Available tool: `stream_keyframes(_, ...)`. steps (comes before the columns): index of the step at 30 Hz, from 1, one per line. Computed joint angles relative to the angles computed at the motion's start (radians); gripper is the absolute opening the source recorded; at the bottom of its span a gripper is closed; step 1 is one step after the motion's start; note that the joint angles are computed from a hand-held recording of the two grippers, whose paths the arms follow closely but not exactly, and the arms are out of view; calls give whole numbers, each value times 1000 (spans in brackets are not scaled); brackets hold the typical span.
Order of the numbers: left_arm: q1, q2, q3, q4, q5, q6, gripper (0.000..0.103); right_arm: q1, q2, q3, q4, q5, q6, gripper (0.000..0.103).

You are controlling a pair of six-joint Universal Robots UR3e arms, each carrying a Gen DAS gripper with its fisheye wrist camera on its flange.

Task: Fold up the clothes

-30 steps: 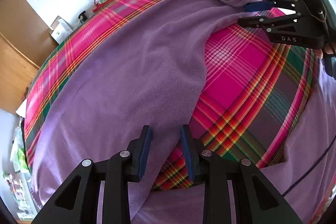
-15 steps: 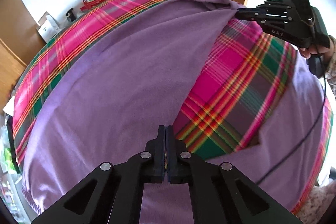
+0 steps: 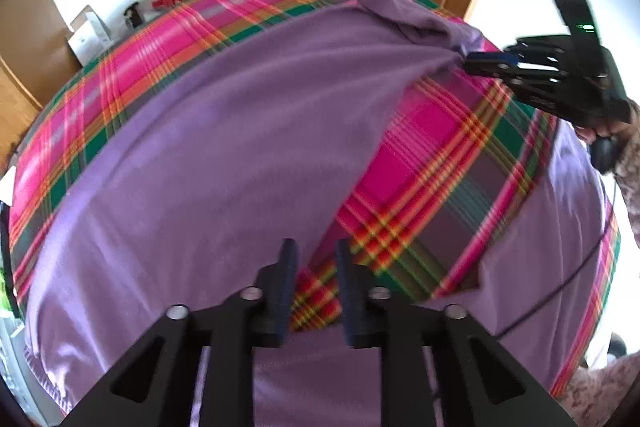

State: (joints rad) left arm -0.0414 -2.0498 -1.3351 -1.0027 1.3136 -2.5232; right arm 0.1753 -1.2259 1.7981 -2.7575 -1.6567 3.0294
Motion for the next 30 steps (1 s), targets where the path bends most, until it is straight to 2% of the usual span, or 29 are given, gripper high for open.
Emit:
stream_keyframes(1, -4, -25, 27, 3, 3, -6, 26, -32, -40, 39, -15, 59, 8, 8)
stream_keyframes(4, -18, -80, 96, -13, 9, -30, 26, -114, -121, 129, -77, 179, 25, 19)
stream_keyframes(7, -23, -120, 149, -37, -5, -66, 26, -183, -144, 171, -133, 221, 100, 28)
stream_keyframes(8, -28, -132, 163, -39, -7, -77, 26, -195, -134, 162, -131, 205, 136, 31)
stream_keyframes(12, -45, -191, 253, -75, -13, -100, 26, -256, -65, 120, -136, 245, 212, 33)
stream_keyframes(14, -51, -207, 278, -90, -12, -108, 26, -270, -27, 84, -146, 258, 244, 41)
stream_keyframes(20, -69, -227, 307, -97, -15, -118, 27, -333, 103, -71, -72, 356, 274, 44)
stream_keyframes(25, -82, -255, 347, -108, -8, -138, 28, -373, 196, -146, -91, 455, 346, 44)
stream_keyframes(28, -81, -272, 375, -126, -15, -150, 28, -376, 222, -166, -97, 492, 350, 43)
stream_keyframes(30, -79, -280, 389, -139, -22, -161, 28, -354, 227, -177, -95, 462, 332, 38)
